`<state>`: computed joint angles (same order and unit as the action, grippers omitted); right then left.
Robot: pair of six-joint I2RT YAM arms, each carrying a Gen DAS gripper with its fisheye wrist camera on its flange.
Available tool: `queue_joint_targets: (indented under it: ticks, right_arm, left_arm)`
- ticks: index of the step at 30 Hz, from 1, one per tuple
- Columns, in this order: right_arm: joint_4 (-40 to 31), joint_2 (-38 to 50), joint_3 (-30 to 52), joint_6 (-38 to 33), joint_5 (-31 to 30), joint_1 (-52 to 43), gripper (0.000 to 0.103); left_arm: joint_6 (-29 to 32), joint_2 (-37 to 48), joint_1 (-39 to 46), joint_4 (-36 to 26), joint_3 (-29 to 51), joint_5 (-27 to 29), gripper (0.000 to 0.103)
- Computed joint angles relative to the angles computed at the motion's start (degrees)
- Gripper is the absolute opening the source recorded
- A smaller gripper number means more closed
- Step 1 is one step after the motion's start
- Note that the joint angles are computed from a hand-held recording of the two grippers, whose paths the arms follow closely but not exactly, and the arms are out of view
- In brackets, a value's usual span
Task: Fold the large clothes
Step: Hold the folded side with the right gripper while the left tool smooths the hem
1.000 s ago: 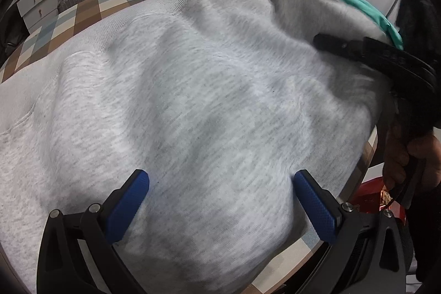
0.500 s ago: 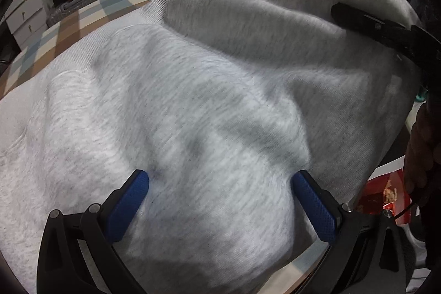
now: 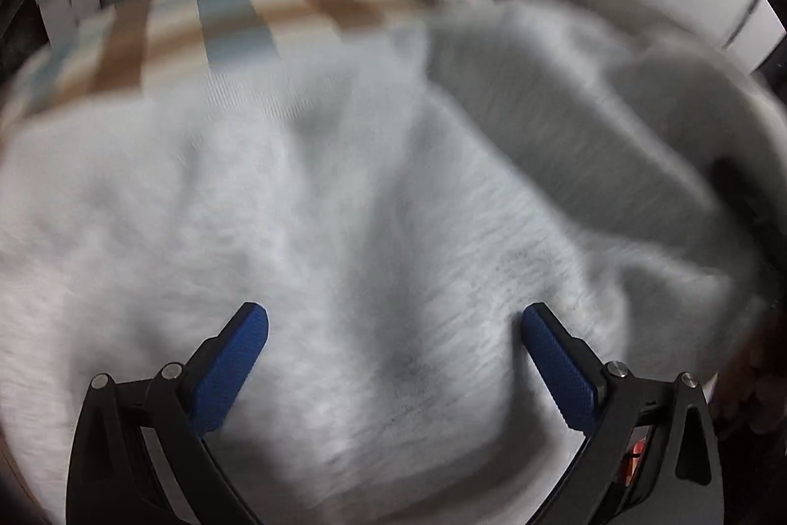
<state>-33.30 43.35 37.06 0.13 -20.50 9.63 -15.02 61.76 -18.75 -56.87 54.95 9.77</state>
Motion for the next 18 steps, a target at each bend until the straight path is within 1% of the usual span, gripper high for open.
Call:
queue_joint_targets:
  ticks: [1,2,3,4,6,8,9,10,11,12,13,14,15,16,17,18]
  right_arm:
    - [0.71,-0.09,-0.25,0.67,0.93,1.3,0.026]
    - [0.88,0.15,-0.19,1.06,0.83,2.18,0.026]
    - [0.65,0.47,0.14,0.44,0.35,1.85,0.026]
    - [1.0,0.16,0.04,0.59,1.75,3.33,0.026]
    - [2.08,-0.31,-0.03,0.58,3.74,5.9,0.026]
    - [2.21,0.29,0.73,1.29,1.86,5.18,0.026]
    - [2.1,0.33,1.01,1.55,0.65,4.11,0.026]
    - [1.92,0.14,1.13,1.64,-0.24,3.23,0.026]
    - [1.68,-0.31,1.1,1.44,-2.17,1.44,0.026]
    - [1.39,-0.95,0.82,1.12,-4.26,-0.37,0.026]
    - [1.15,-1.68,0.35,0.83,-5.14,-1.22,0.026]
    - [0.98,-2.46,-0.2,0.48,-5.45,-1.63,0.026]
    - [0.99,-3.24,-0.93,0.23,-5.24,-1.59,0.026]
    - [0.84,-3.86,-1.33,0.35,-4.26,-0.77,0.026]
    - [1.09,-4.29,-1.9,0.32,-3.96,-0.6,0.026]
    - [1.68,-4.76,-2.63,0.81,-4.51,-1.04,0.026]
  left_arm:
    - [-0.18,-0.13,-4.82,1.02,-0.47,-6.16,0.101]
    - [-1.85,1.43,-9.25,-0.37,0.79,-10.5,0.101]
    - [-4.2,2.88,-10.81,-1.31,1.82,-12.38,0.101]
    - [-5.73,3.67,-10.36,-1.95,2.63,-11.99,0.101]
    - [-5.91,3.95,-9.46,-3.08,3.57,-10.8,0.101]
    - [-5.69,4.73,-6.34,-6.83,6.82,-7.89,0.099]
    - [-5.32,4.23,-4.73,-8.42,8.14,-6.29,0.094]
    - [-5.33,2.69,-3.85,-9.66,9.39,-5.09,0.093]
    - [-5.47,1.54,-3.98,-10.78,11.49,-6.88,0.093]
    - [-5.8,1.69,-5.6,-11.68,13.19,-11.09,0.094]
    - [-5.0,3.15,-7.61,-13.21,16.02,-17.51,0.094]
    - [-3.94,4.81,-8.59,-14.04,17.78,-21.53,0.094]
    - [-1.35,7.71,-8.37,-14.61,19.8,-24.15,0.094]
    - [1.4,10.85,-6.29,-14.66,21.3,-23.25,0.094]
    - [2.5,12.3,-4.69,-14.65,21.25,-22.3,0.094]
    - [3.49,15.92,-1.66,-14.45,21.69,-21.04,0.094]
